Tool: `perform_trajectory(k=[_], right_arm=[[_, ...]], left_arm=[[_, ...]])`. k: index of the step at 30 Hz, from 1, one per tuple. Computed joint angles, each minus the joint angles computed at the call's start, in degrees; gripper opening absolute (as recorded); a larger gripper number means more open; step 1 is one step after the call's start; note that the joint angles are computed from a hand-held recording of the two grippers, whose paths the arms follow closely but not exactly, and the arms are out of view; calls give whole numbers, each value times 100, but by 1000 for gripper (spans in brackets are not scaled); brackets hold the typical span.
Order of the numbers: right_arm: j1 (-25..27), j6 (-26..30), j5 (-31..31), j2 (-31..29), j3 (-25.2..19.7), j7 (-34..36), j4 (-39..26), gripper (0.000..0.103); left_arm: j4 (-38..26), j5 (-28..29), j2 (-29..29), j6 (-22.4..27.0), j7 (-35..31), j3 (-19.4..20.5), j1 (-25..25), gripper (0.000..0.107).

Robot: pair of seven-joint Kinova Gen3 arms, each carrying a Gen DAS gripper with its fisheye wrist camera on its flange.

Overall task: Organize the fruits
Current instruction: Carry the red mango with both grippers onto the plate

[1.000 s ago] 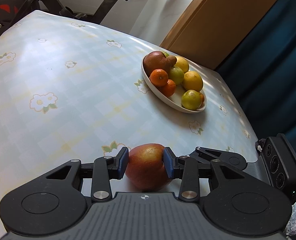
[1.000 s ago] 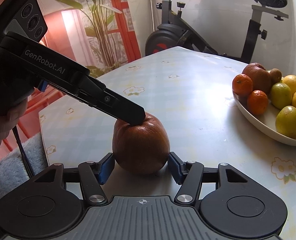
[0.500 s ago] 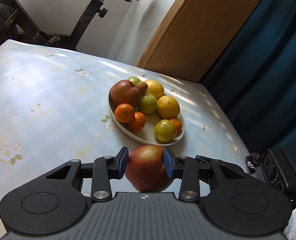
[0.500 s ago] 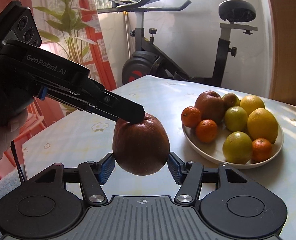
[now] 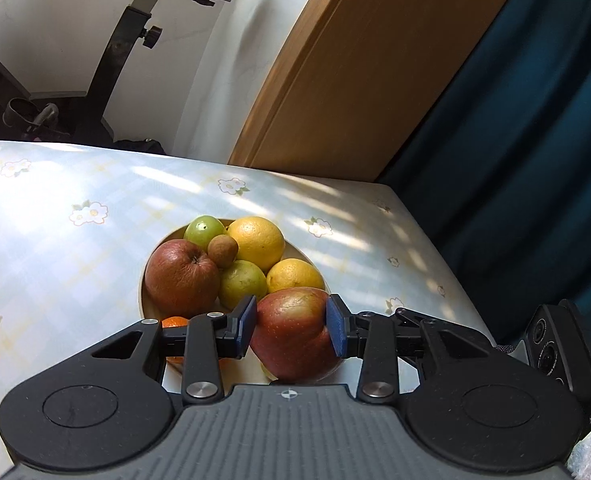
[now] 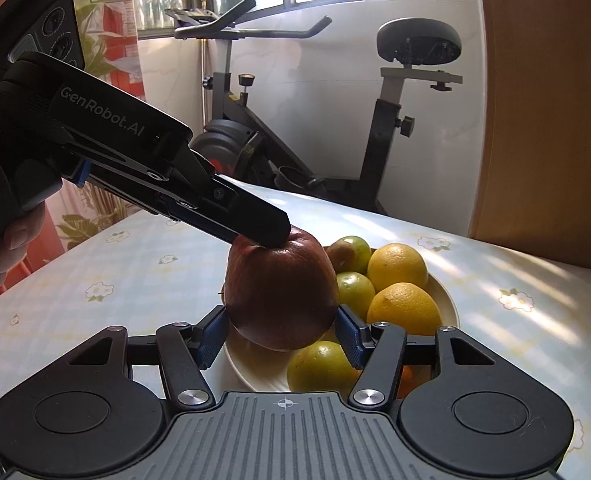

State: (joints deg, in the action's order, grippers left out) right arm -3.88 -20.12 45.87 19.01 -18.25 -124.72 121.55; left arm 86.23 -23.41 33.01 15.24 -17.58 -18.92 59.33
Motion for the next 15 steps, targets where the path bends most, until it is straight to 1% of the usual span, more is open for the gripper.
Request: perform_trajectory(k=[4, 7, 9, 15], right_arm=[[105, 177, 131, 162, -76, -112, -217, 54], [126, 333, 99, 231, -115, -48, -306, 54], [237, 469, 163, 290, -260, -81, -381, 54], [313, 733, -115, 367, -458, 217, -462, 54]], left_arm=[[-272, 51, 115, 167, -232, 281, -291, 40], [-380, 109, 157, 248, -330, 445, -455, 40], [-510, 186, 213, 333, -437, 610, -631, 40], [-694, 247, 317, 524, -545, 722, -734, 40]])
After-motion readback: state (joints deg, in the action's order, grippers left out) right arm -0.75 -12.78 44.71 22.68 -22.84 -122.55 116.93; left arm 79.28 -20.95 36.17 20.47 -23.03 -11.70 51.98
